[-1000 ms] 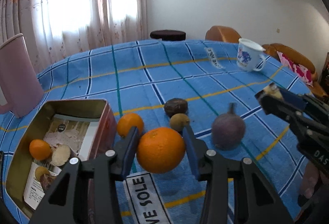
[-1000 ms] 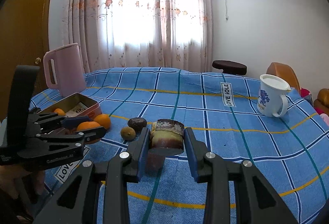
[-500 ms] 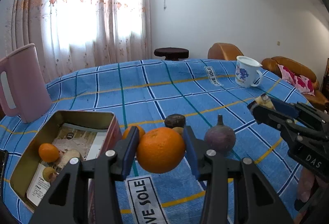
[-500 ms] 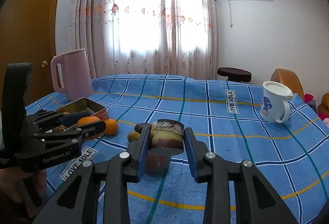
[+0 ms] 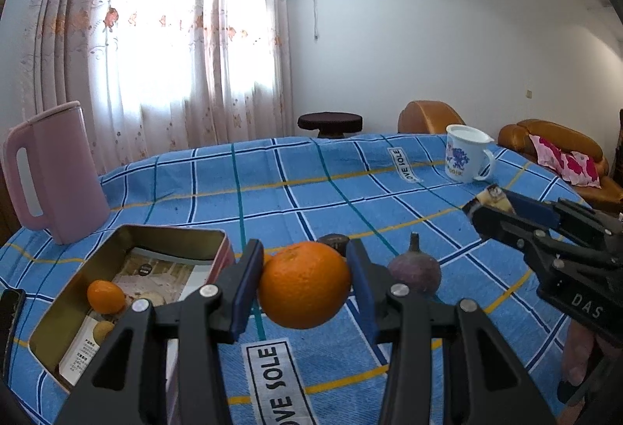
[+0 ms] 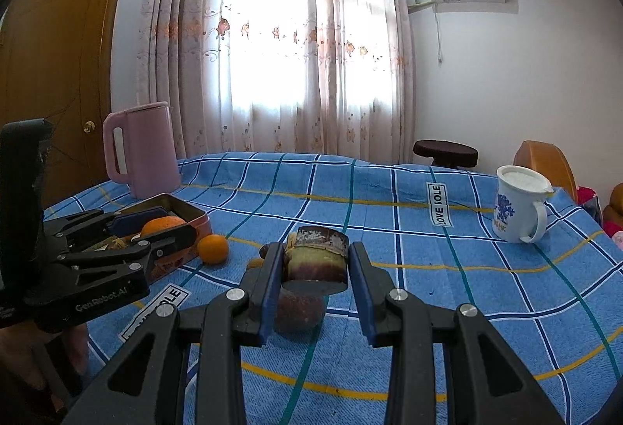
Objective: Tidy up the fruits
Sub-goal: 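Carry the large orange and cut fruit over the tin box with both tools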
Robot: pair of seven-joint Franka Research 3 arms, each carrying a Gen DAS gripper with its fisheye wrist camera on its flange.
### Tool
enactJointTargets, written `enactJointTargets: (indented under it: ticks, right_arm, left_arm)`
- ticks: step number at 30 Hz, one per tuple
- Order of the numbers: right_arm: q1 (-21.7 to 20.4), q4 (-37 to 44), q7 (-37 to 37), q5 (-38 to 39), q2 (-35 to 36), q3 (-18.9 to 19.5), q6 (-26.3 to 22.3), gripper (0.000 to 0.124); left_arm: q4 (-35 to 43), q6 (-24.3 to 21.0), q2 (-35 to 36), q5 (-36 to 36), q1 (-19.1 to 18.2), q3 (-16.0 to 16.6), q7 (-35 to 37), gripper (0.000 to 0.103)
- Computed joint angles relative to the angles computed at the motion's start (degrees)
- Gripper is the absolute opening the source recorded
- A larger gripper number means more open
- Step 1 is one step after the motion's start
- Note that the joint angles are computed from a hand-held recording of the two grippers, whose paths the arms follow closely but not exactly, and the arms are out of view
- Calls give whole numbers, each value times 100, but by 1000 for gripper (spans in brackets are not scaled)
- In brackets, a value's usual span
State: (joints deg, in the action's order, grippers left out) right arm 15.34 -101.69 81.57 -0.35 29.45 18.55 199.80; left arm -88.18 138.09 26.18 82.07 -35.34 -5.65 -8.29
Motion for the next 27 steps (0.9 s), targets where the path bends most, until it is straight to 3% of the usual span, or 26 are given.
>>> enactJointTargets:
  ticks: [17, 27]
  right_arm:
    - [137, -92, 6, -44, -37, -159, 269, 36]
    - [99, 26, 43, -147, 27, -77, 141, 36]
  left_arm:
    - [-197, -401, -146, 624, -98, -68, -536, 46]
    - [-304, -343, -223, 673, -13, -141, -608, 46]
